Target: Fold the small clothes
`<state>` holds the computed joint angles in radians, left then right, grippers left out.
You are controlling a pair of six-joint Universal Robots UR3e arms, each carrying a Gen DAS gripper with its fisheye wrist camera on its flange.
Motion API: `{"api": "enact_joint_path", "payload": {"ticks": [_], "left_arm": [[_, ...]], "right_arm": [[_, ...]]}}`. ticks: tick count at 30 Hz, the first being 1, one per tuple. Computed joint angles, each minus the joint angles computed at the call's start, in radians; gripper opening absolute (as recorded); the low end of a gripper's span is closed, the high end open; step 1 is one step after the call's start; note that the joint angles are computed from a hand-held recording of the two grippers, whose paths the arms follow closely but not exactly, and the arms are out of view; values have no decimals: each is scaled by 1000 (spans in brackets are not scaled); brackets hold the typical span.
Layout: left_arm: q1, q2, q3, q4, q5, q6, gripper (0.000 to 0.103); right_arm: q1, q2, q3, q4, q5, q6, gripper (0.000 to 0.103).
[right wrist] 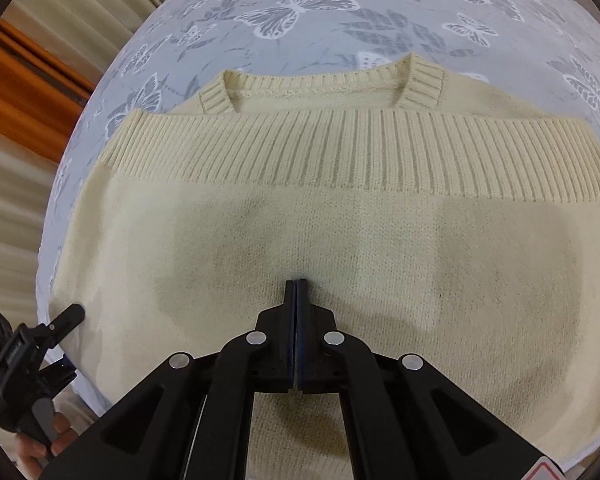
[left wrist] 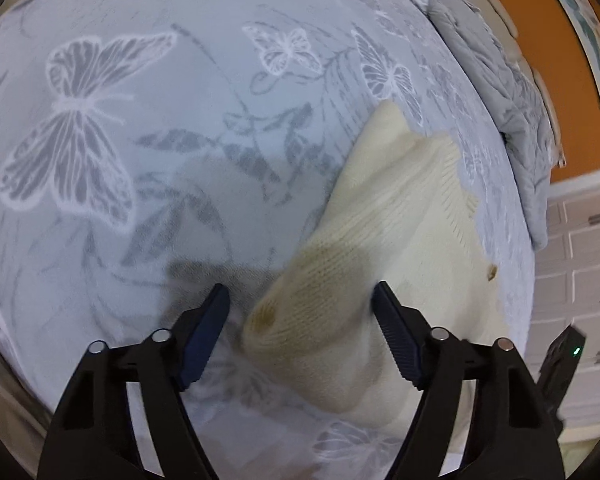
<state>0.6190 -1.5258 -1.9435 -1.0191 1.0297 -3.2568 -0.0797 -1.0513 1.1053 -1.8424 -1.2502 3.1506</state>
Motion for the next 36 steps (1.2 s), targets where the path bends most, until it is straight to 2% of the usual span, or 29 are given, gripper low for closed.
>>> {"api": "enact_joint_path", "payload": {"ticks": [1, 2, 4, 6, 7, 8, 12, 14, 16, 19, 21, 24, 26, 29, 30, 31, 33, 36], "left_arm": [[5, -7, 9, -19, -27, 9, 49], [-9, -13, 29, -26, -15, 2, 46], [-23, 9, 53, -44, -17, 15, 29], [-37, 49, 88, -72, -39, 25, 25], [-40, 72, 121, -109, -96, 43, 19], [-61, 87, 166, -138, -133, 54, 18], [-255, 57, 369, -133, -151, 62, 12], [-388, -10, 479, -133, -114, 38, 12], [-507, -79, 531, -92, -59, 36, 12], [-633, -188, 554, -65, 35, -1, 12], [-670, -223, 521, -56, 76, -7, 12], [-694, -190, 408, -8, 114, 1, 11], [-698, -157, 362, 11, 138, 18, 12], [-620, -65, 271, 17, 89, 21, 12], [-588, -35, 250, 9, 66, 23, 12], [-563, -25, 253, -8, 53, 35, 12], [-522, 8, 241, -38, 29, 71, 11], [-486, 39, 216, -58, -3, 109, 11]], "right_arm": [[2, 7, -7, -2, 0, 3, 0], [1, 4, 0, -8, 1, 2, 0], [4, -3, 20, -31, -2, -4, 0], [4, -10, 33, -41, -4, -8, 0], [3, -9, 33, -42, -3, -9, 0], [1, -10, 35, -44, 2, -9, 0], [-45, -52, 80, -42, 72, -12, 0], [-91, -114, 145, -51, 132, -22, 2], [-172, -247, 291, -84, 182, -52, 9], [-338, -438, 486, -33, 236, -120, 13], [-441, -543, 572, 33, 226, -196, 13], [-556, -652, 634, 127, 244, -304, 14], [-576, -666, 616, 185, 275, -330, 22], [-491, -599, 494, 220, 320, -323, 48], [-434, -547, 427, 225, 338, -311, 61], [-397, -500, 370, 242, 354, -306, 67], [-300, -371, 229, 261, 375, -266, 69], [-144, -160, -6, 244, 279, -158, 69]]}}
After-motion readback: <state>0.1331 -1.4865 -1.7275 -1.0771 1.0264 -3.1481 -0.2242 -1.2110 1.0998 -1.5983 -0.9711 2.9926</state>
